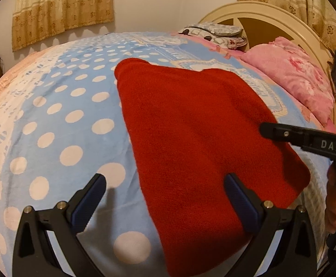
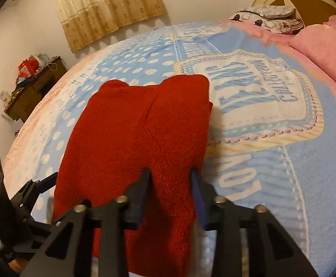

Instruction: Fold small clothes

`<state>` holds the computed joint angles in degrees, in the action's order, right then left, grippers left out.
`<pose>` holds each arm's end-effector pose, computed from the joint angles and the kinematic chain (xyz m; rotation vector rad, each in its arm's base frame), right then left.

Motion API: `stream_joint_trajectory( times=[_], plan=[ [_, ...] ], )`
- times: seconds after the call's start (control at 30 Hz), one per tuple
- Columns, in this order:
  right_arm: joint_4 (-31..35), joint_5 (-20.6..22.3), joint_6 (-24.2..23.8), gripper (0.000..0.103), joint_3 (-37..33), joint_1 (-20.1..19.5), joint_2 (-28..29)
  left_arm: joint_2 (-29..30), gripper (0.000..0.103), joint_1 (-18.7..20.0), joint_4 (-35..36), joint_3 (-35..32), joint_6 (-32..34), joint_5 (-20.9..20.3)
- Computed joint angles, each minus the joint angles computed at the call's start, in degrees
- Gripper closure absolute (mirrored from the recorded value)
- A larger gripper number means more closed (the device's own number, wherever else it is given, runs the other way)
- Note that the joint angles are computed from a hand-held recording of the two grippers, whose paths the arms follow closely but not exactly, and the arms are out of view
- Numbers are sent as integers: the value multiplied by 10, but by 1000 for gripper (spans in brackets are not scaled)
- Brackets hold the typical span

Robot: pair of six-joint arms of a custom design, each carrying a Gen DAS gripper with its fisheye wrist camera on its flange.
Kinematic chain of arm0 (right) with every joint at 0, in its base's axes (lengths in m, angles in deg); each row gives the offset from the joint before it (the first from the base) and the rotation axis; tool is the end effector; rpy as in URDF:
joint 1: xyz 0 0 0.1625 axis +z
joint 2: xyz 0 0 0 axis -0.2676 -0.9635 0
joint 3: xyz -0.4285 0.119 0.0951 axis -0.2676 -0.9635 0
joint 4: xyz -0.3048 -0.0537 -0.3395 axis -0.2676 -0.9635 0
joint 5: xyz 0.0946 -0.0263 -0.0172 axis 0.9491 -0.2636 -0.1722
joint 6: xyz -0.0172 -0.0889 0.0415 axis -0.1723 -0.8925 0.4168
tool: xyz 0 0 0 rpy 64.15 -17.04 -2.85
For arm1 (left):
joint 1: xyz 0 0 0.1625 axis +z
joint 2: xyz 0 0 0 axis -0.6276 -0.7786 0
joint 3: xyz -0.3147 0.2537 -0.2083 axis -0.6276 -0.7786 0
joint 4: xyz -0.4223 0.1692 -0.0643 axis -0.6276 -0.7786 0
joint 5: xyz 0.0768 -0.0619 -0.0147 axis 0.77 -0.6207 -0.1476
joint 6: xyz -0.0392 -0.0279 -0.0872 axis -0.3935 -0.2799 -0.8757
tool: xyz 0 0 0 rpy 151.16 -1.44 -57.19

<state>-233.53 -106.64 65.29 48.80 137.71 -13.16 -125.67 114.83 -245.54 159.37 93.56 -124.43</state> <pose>0.3569 -0.4410 -0.1016 0.3530 -2.4486 0.8767 0.0791 -0.4246 0.3149 0.6004 2.4106 -0.8497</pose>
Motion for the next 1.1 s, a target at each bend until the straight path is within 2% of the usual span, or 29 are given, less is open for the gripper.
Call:
stream_joint_trajectory(
  times=[0.07,0.13,0.17,0.23,0.27,0.33,0.4,0.43,0.6,0.73,0.83,0.93,1.1],
  plan=[
    [-16,-9,2,89,9,8,0,-7,0,-1,-13,8,15,-12],
    [-25,-7,-2,89,16,2,2,-5,0,-5,-14,9,19,-7],
    [-29,0,-3,89,15,-8,5,-2,0,-6,-6,5,16,-5],
    [-39,42,12,87,24,-27,-7,1,0,0,14,-7,6,-13],
    [-41,64,14,84,28,-33,-14,2,0,7,19,-13,-3,-23],
    [-46,71,-3,75,27,-32,-16,3,0,15,34,-21,-19,-34],
    [-49,77,-14,51,29,-36,-21,5,0,19,40,-23,-26,-39],
    [-56,82,-16,49,31,-39,-23,5,0,18,41,-22,-27,-37],
    [-76,138,-5,48,28,-77,-42,8,0,16,60,-25,-30,-35],
    [-13,213,38,48,10,-122,-55,10,0,21,70,-29,-37,-42],
    [-13,222,34,47,-3,-134,-48,9,0,18,67,-26,-36,-36],
    [-16,250,31,46,-7,-145,-43,9,0,20,70,-28,-36,-41],
    [-24,263,26,46,-14,-157,-33,11,0,21,75,-31,-37,-43]
  ],
)
